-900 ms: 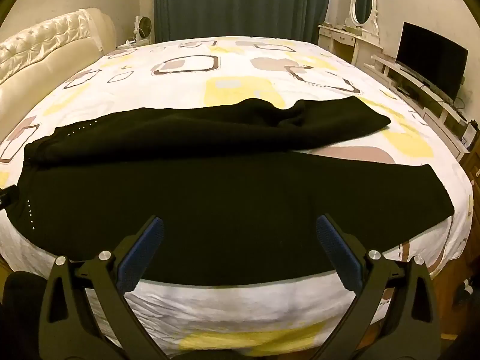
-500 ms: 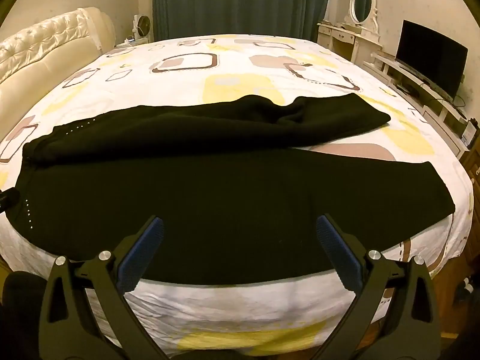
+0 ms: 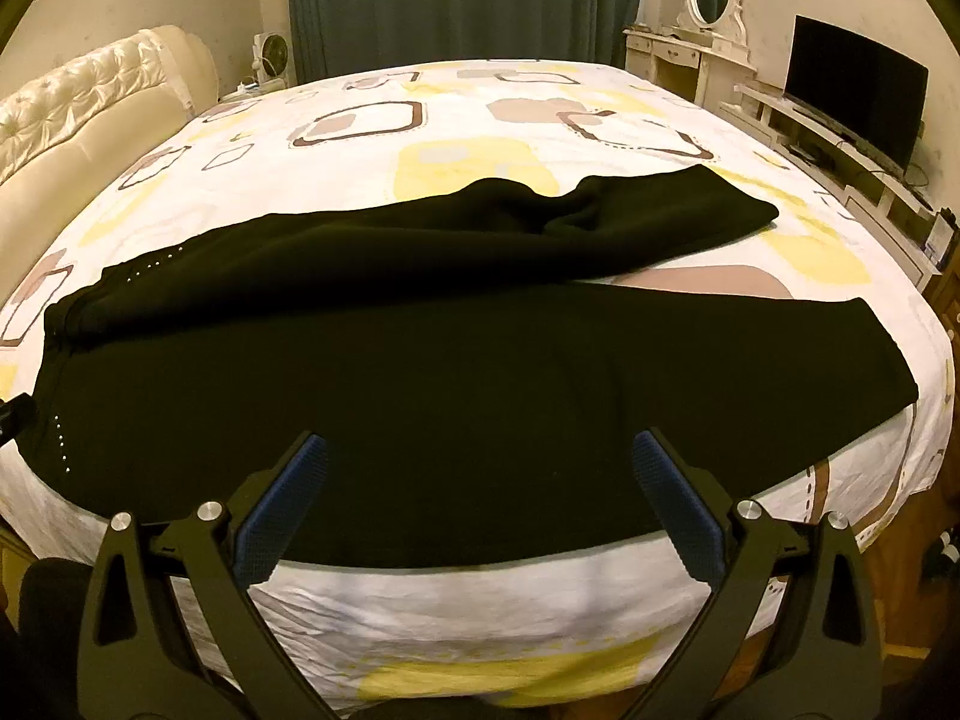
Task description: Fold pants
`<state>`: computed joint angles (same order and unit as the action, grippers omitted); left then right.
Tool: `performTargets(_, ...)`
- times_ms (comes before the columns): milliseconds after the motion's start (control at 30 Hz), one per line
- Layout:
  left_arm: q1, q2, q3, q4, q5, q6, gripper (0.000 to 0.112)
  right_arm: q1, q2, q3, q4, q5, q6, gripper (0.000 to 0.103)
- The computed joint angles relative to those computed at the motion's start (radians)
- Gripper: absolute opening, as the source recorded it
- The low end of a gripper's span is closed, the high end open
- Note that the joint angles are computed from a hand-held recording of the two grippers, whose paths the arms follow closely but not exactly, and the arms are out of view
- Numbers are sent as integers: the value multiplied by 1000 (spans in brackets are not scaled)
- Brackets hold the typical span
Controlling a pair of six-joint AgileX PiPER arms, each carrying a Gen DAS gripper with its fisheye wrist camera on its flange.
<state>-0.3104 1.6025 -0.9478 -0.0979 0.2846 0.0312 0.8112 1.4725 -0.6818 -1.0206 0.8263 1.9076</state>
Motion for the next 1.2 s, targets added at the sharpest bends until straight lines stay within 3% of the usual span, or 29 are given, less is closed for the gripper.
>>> performTargets(1200,-8,-6,22,9,-18,-12,98,-1,-1,4,5,-8,-1,101)
